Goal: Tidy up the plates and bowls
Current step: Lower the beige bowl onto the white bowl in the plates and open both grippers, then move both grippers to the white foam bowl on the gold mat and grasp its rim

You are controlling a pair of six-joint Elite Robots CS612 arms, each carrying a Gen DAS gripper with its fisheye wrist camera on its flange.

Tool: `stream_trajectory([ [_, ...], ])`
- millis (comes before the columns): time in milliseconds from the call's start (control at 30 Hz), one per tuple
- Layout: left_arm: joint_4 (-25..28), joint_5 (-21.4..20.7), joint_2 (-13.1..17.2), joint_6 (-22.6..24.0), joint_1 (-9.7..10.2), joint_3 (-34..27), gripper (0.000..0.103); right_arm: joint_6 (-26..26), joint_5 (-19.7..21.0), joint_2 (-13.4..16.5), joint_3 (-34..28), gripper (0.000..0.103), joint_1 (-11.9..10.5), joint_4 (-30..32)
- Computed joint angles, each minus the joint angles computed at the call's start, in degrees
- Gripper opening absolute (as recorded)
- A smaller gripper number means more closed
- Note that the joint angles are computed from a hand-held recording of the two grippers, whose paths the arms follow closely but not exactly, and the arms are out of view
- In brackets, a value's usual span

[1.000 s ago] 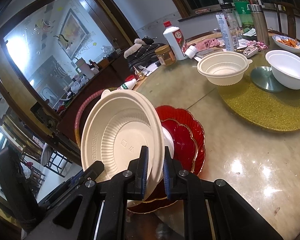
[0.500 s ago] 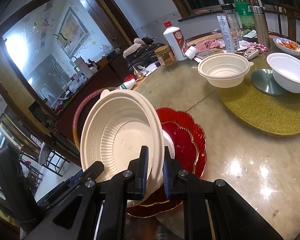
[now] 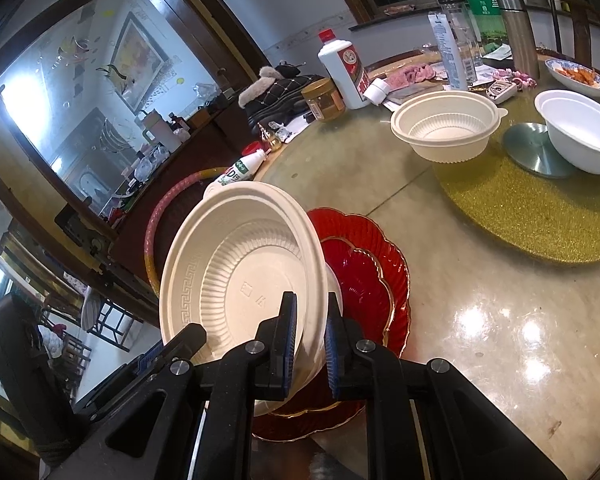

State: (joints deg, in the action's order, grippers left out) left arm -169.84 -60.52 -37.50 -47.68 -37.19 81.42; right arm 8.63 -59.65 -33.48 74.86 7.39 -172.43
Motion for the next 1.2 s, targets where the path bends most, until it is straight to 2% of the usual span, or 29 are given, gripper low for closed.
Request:
stream_trajectory([
  [267, -0.1, -0.1, 0.1, -0.7, 0.05, -0.2, 0.016, -0.2, -0.1, 0.1, -0.4, 0.014, 0.1, 1.0],
  [367, 0.2, -0.4, 0.2, -1.0, 0.16, -0.4, 0.018, -0.4, -1.4, 0.0, -0.4, 0.017, 0.3, 0.6],
  [433, 0.1, -1.1, 0.1, -1.5, 0.31, -0.3, 0.026, -0.6, -3.2, -0.2, -0.3, 0.019, 0.6, 0.4],
  [467, 0.0, -1.4, 0.0, -2.0, 0.41, -0.2, 0.032, -0.7, -4.7, -0.3, -0.1, 0.027, 0.7, -0.1],
  [500, -0.6, -1.8, -0.1, -2.5, 0.51, 0.0, 0.049, -0.7, -5.9, -0.5, 0.1, 0.037, 0.8, -0.8],
  [533, -1.5, -2.2, -0.1, -2.9, 0.61, 0.3, 0.068, -0.5, -7.9, -0.6, 0.4, 0.062, 1.0, -2.2],
  [567, -3.8, -2.7, -0.3, -3.8, 0.80, 0.9, 0.074, -0.1, -9.9, -0.8, 1.0, 0.081, 1.2, -4.5],
  [600, -6.0, -2.6, -0.4, -4.8, 0.84, 1.6, 0.077, 0.3, -12.0, -0.9, 1.6, 0.085, 1.3, -7.4],
  [667, -9.1, -0.8, -0.8, -7.8, 0.80, 2.8, 0.077, 1.1, -13.5, -1.1, 2.3, 0.087, 1.2, -10.0],
  [733, -9.9, 1.2, -1.3, -10.1, 0.69, 3.4, 0.078, 3.0, -12.1, -1.4, 2.9, 0.087, 0.5, -11.4],
  [800, -10.2, 4.5, -1.7, -11.9, 0.35, 3.7, 0.084, 5.5, -11.0, -1.6, 3.4, 0.088, -0.4, -12.4],
  [867, -10.1, 7.4, -1.8, -12.6, -0.07, 3.4, 0.084, 8.9, -8.9, -1.7, 3.6, 0.089, -1.7, -12.7],
  [933, -10.0, 8.4, -1.7, -11.4, -0.41, 2.4, 0.084, 12.1, -5.9, -1.6, 3.3, 0.091, -3.3, -11.8],
  [1067, -9.4, 5.3, 0.2, -3.8, -1.02, -2.9, 0.086, 18.6, -2.3, -1.2, 2.8, 0.091, -6.7, -10.9],
  [1133, -8.3, 2.3, 1.6, 0.1, -1.35, -6.3, 0.088, 21.8, -1.5, -1.1, 2.6, 0.091, -8.5, -10.9],
  [1200, -6.0, -3.2, 3.7, 3.9, -1.45, -10.9, 0.088, 25.4, -0.6, -0.8, 2.4, 0.091, -10.3, -11.0],
])
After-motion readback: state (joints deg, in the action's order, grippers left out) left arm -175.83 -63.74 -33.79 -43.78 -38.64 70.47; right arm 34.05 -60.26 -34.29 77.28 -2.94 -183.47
